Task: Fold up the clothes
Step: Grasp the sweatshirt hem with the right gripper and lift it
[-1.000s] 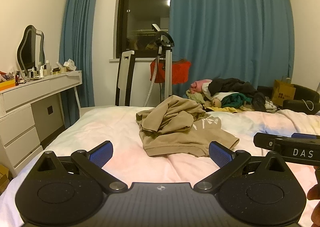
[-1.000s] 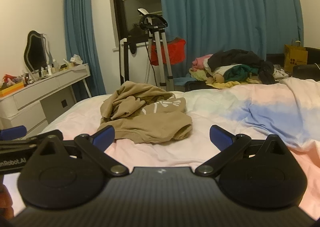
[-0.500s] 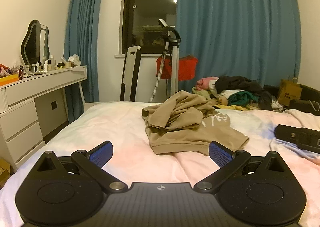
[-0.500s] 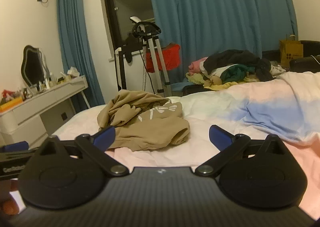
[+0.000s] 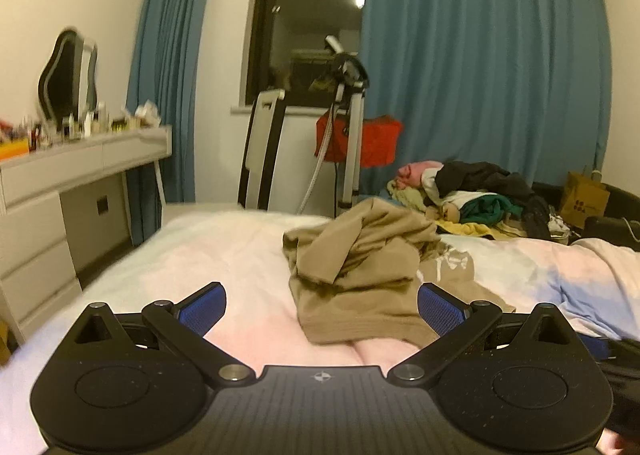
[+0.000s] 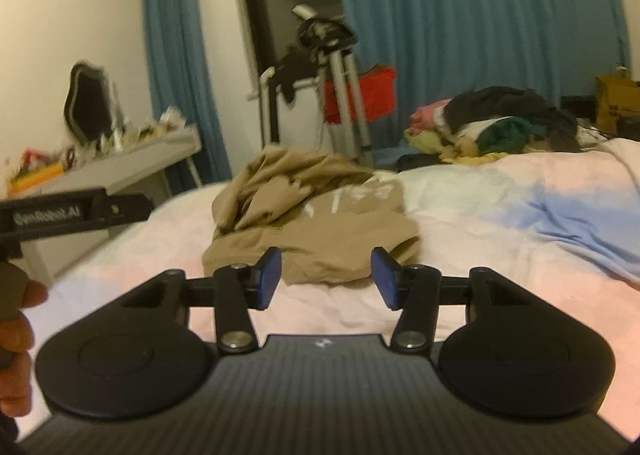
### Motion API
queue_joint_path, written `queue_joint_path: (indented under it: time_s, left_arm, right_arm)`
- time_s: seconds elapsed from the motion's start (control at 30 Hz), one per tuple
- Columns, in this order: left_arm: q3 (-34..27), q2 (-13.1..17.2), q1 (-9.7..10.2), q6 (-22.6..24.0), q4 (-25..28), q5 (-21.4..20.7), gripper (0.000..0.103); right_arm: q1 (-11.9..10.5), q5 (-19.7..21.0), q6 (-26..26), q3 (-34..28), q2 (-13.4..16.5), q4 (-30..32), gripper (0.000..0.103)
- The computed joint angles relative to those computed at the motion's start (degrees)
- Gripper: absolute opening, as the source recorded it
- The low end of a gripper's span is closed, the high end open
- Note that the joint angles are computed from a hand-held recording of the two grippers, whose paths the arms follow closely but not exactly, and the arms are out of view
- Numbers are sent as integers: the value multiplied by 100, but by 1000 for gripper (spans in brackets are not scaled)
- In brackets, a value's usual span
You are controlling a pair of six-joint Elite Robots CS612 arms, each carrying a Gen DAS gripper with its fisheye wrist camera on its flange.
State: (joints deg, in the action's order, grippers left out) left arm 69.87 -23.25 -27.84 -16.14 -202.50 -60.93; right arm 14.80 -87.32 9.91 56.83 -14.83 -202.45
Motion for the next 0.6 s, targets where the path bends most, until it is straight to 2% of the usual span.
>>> queue_joint_path:
  time_s: [0.1,0.2,0.37,0.5,0.57,0.6]
  left_arm:
    - [15,36,60,-89,55,-182,102]
    - [-110,131,105,-45,197,-142,102]
    - [-312,239,220,-609,727,-186,102]
    - [-350,263,274,-826,960,-213,102]
    - [-381,283,284,-840,1002,-201,102]
    - [-391,294,282,-815,1001,-175,102]
  right_arm:
    - [21,69,-290,-458,202,607,53]
    - [54,60,-662,-920,433,1033,53]
    - [128,-158,-1083,-1928,937,1682,53]
    - [192,-330,-1467,-2801,1356,2221,54]
    - [190,-353,-1447,-2891,1409,2201,50]
    - [186,-360,-1421,-2824,1379,2065,39]
